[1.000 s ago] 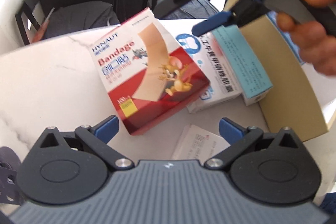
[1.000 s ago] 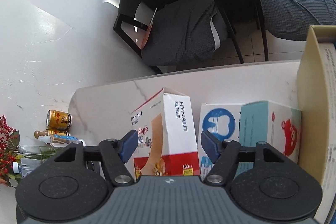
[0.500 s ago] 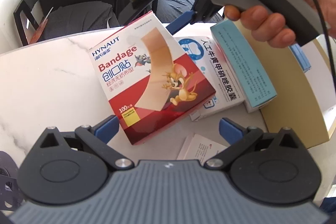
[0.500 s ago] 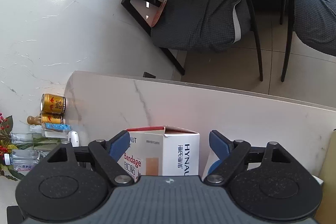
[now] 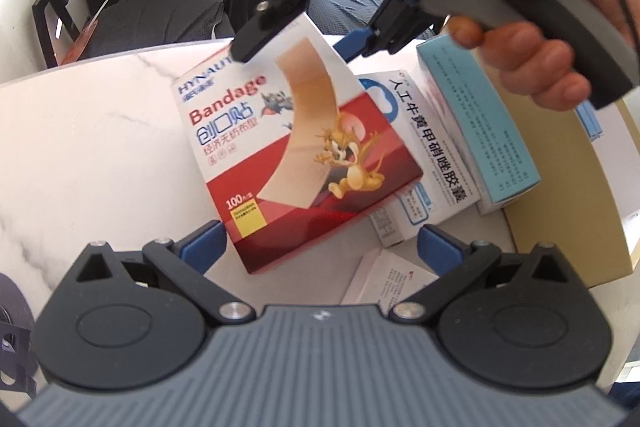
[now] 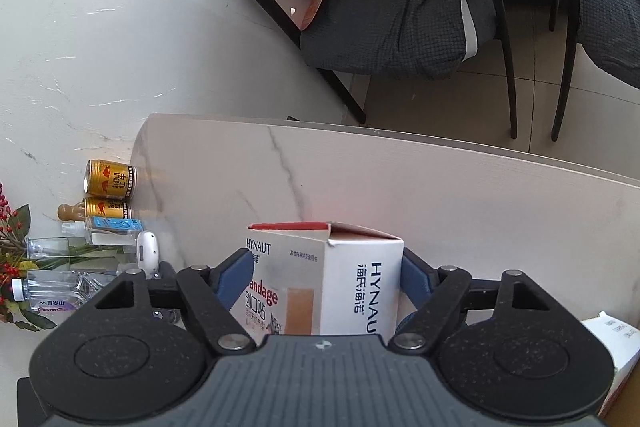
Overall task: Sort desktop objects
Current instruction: 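Close the right gripper on the red Bandage box and lift it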
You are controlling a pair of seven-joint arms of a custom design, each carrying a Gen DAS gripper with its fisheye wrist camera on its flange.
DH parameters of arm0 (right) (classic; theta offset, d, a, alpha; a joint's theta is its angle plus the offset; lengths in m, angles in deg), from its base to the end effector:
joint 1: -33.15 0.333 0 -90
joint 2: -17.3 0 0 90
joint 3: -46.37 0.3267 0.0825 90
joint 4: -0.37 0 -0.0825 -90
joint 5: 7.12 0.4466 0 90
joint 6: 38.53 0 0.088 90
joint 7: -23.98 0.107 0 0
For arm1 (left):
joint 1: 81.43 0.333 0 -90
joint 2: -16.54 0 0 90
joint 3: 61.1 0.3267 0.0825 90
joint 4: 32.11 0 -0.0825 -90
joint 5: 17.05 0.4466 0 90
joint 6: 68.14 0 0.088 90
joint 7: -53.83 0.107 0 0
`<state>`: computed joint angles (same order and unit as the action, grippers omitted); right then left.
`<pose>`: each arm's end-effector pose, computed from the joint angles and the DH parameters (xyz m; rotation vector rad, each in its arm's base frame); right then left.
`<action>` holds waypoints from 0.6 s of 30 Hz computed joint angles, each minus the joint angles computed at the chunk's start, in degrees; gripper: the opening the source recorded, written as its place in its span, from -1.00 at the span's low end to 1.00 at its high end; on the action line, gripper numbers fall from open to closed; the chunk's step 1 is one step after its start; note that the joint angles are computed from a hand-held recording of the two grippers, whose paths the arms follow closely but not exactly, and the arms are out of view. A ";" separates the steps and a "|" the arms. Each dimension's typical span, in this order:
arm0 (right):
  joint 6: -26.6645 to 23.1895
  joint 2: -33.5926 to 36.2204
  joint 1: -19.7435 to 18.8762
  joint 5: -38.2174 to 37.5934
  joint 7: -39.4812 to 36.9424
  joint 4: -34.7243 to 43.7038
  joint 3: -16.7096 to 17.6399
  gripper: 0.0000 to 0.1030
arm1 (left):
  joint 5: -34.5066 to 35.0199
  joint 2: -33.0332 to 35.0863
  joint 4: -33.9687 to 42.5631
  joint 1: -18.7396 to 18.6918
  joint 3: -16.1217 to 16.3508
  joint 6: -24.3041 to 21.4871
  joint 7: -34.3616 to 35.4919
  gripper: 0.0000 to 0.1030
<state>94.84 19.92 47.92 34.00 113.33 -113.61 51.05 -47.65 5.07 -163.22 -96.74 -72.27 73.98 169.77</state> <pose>0.6099 0.2269 0.4563 -1.7254 1.8657 0.4186 0.5075 -0.2534 0.4526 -1.4654 2.6424 -0.8203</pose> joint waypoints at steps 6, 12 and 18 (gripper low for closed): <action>0.23 -2.11 0.68 1.20 -0.38 -0.41 -0.02 -0.05 | -0.19 -0.55 -0.56 0.43 0.24 -0.47 -1.55 1.00; -1.57 -3.72 2.43 1.22 -0.93 -0.35 0.37 0.00 | -2.94 -1.65 -3.79 -0.41 0.35 2.05 -1.72 1.00; 0.57 -5.48 5.02 -7.74 2.76 -2.59 1.35 -0.08 | -1.32 -2.67 -4.70 -0.32 -0.09 2.84 -3.94 1.00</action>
<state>95.41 14.44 52.94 26.26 116.08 -116.20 52.40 -48.97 2.40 -167.92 -97.06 -72.36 76.81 165.83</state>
